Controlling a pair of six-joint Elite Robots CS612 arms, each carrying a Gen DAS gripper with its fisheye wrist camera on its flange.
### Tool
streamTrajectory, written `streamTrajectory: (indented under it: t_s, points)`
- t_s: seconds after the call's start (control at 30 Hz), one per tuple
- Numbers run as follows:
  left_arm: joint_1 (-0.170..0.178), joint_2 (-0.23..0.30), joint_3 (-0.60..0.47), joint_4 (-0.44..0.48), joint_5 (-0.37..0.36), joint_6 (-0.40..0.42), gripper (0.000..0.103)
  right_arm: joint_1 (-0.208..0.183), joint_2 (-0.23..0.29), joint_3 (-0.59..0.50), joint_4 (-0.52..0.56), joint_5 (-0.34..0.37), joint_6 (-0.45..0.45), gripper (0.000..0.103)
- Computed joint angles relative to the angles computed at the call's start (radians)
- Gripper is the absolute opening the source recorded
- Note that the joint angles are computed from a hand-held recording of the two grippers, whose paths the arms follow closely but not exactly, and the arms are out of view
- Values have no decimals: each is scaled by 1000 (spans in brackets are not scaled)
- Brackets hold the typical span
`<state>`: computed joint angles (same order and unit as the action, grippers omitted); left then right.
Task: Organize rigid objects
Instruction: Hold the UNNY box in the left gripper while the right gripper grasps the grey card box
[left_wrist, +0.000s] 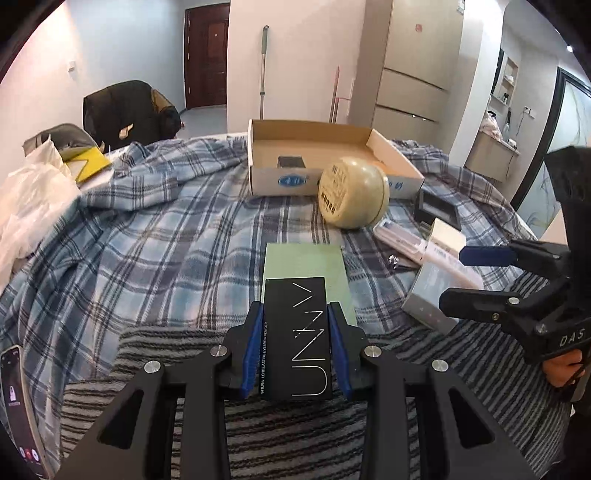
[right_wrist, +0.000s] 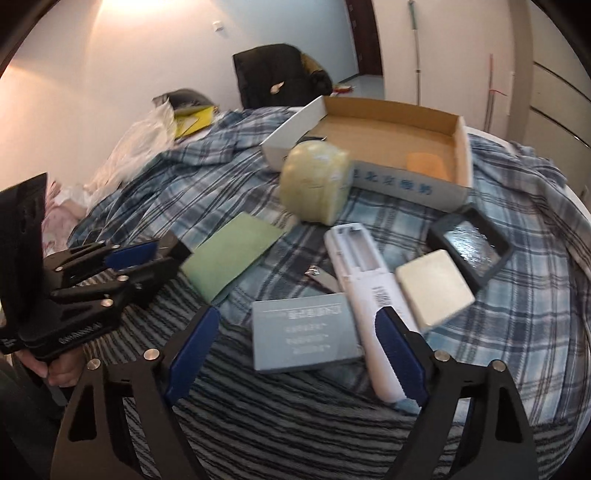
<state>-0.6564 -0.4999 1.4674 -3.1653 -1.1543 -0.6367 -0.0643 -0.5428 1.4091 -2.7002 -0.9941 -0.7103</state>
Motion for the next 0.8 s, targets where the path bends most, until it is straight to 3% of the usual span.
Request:
streamTrajectory:
  t_s: [0.2,0.3,0.57,0.63,0.7,0.77,0.8]
  points:
    - [0,3,-4,19,-6,-11,36,12,8,-22,76,-21,-23,85]
    - [3,5,-11,46,-22,-15,36,20,9,-12,31,-53,-25,84]
    - [9,7,-14,55,-48,-23,36,41,18,-37,58,-148,-47,85]
    - [9,7,-14,54,-48,-23,36,41,28,-66,129,-147,-31,80]
    - [9,7,-14,53,-49,-24,36,41,29,-66,103,-166,5,70]
    - [9,7,-14,52,-48,-23,36,40,30,-58,60,-185,46,49]
    - [9,7,-13,51,-49,-23,36,37,30,-57,54,-185,59,47]
